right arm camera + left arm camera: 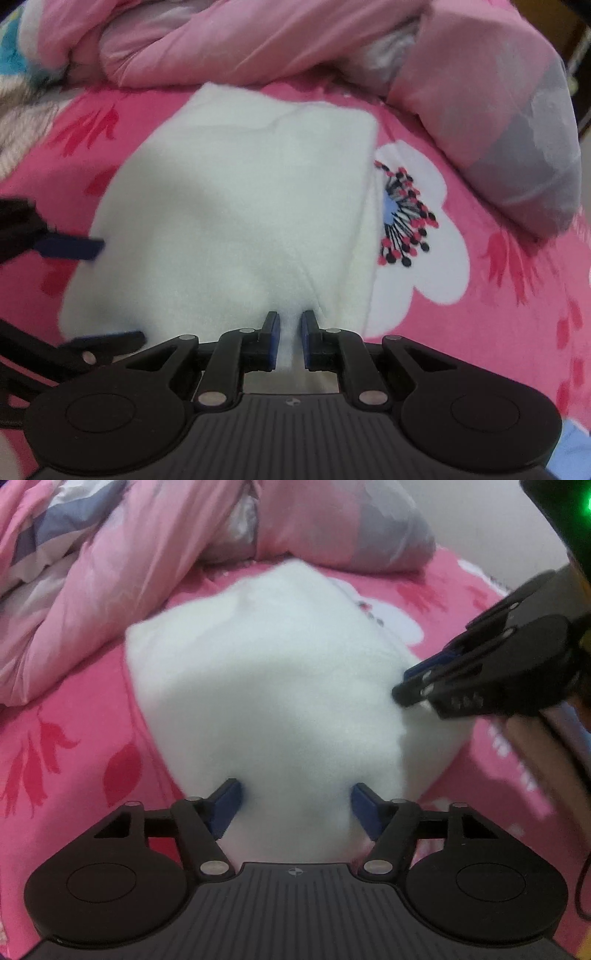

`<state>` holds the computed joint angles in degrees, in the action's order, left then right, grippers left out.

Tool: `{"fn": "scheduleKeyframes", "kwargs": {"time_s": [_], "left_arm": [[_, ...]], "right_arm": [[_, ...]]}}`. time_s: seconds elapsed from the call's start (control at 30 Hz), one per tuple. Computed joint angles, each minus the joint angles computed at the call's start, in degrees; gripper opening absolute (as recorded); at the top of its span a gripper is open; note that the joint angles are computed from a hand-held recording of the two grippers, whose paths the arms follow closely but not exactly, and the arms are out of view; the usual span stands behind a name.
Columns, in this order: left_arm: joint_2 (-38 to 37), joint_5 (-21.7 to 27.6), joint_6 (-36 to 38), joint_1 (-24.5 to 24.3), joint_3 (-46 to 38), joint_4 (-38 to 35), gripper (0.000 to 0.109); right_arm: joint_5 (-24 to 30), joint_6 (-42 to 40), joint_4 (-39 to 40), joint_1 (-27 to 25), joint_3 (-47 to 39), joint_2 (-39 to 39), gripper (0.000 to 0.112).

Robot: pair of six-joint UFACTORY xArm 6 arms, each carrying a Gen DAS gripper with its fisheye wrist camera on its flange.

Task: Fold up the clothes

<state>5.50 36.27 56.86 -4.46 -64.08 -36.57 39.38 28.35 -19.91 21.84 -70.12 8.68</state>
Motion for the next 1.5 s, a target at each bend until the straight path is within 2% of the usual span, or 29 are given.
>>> {"fn": "scheduleKeyframes", "kwargs": {"time_s": [0.07, 0.17, 0.23, 0.3, 0.33, 0.4, 0.5, 0.57, 0.63, 0.7, 0.77, 0.8, 0.87, 0.9, 0.97, 1.07, 1.13, 1.17, 1.23, 1.3, 1.4, 1.47, 1.5], "left_arm": [[-0.2, 1.1, 1.0, 1.3, -1.0, -4.0, 0.057], [1.0, -2.3, 3.2, 0.6, -1.7, -8.2, 0.056], [4.6, -0.4, -0.1, 0.6, -3.6, -6.2, 0.059], [4.8, -1.7, 3.2, 0.4, -2.4, -9.9, 0.060], [4.6, -0.7, 2.3, 0.8, -3.2, -9.0, 0.059], [4.3, 1.3, 0.3, 1.5, -4.8, -7.3, 0.053], [4.5, -2.5, 2.3, 1.3, -5.8, -11.0, 0.053], [8.2, -4.1, -2.7, 0.6, -8.1, -6.5, 0.054], [9.3, -6.1, -0.4, -0.1, -7.2, -7.0, 0.057], [7.9, -7.2, 1.6, -1.0, -6.3, -4.2, 0.056], [7.7, -5.0, 0.5, -0.3, -8.2, -3.9, 0.053], [7.8, -4.3, 0.2, 0.1, -9.2, -4.6, 0.053], [9.2, -7.2, -0.2, -0.4, -10.8, -6.2, 0.053], [10.3, -8.2, -2.1, -0.8, -11.7, -4.6, 0.053], [14.1, -6.8, -7.6, -0.6, -14.6, -0.2, 0.059], [14.5, -6.5, -6.4, -0.6, -15.4, -0.5, 0.058], [14.1, -5.4, -5.8, -0.2, -16.5, -0.2, 0.055], [13.9, -6.6, -4.0, -0.3, -16.5, -1.8, 0.055], [15.0, -9.0, -1.5, -0.6, -17.9, -4.4, 0.056], [18.3, -10.6, -5.7, -1.2, -21.1, -1.6, 0.055], [24.3, -9.6, -17.5, -1.1, -26.1, 8.7, 0.060], [25.5, -7.4, -20.9, -0.5, -28.4, 9.1, 0.061], [25.6, -6.1, -21.8, -0.2, -29.4, 9.1, 0.060]], "right_arm": [[-0.5, 1.2, 0.1, -0.5, -1.4, -0.6, 0.011], [-3.1, 2.8, -1.8, -1.3, -2.8, 0.3, 0.012], [-5.0, 0.7, 0.2, -2.3, -2.3, 2.5, 0.013], [-7.3, -2.2, 2.5, -3.3, -1.2, 4.5, 0.013], [-7.1, -3.8, 3.9, -3.5, -1.7, 4.7, 0.013], [-3.4, -6.4, 7.3, -3.8, -4.9, 5.1, 0.012], [-4.3, -5.5, 3.1, -3.9, -6.3, 4.4, 0.013], [-4.7, -5.2, 1.9, -4.2, -7.3, 5.5, 0.013], [-5.8, -7.4, 5.2, -5.2, -6.6, 8.1, 0.013], [-7.8, -10.1, 6.1, -5.9, -5.5, 8.7, 0.013], [-4.0, -12.5, 10.5, -6.4, -8.9, 8.8, 0.013], [-3.8, -12.2, 10.1, -6.4, -9.8, 8.7, 0.013], [-6.0, -10.4, 6.1, -6.3, -11.1, 9.2, 0.013], [-6.4, -10.4, 6.0, -6.6, -12.5, 11.0, 0.013], [-6.9, -10.4, 5.8, -7.0, -15.4, 14.6, 0.014], [-9.4, -12.0, 7.0, -7.8, -16.0, 17.8, 0.018], [-6.0, -13.8, 10.3, -8.0, -18.6, 17.8, 0.017], [-4.7, -14.4, 11.5, -8.1, -19.9, 17.8, 0.017], [-6.4, -13.4, 9.5, -8.2, -21.0, 17.8, 0.017], [-8.5, -12.3, 8.1, -8.7, -23.4, 19.7, 0.017], [-6.8, -12.6, 12.1, -9.8, -31.0, 27.5, 0.018], [-8.3, -12.4, 16.1, -10.7, -32.3, 30.0, 0.020], [-7.3, -12.6, 17.8, -11.0, -33.3, 30.2, 0.020]]}}
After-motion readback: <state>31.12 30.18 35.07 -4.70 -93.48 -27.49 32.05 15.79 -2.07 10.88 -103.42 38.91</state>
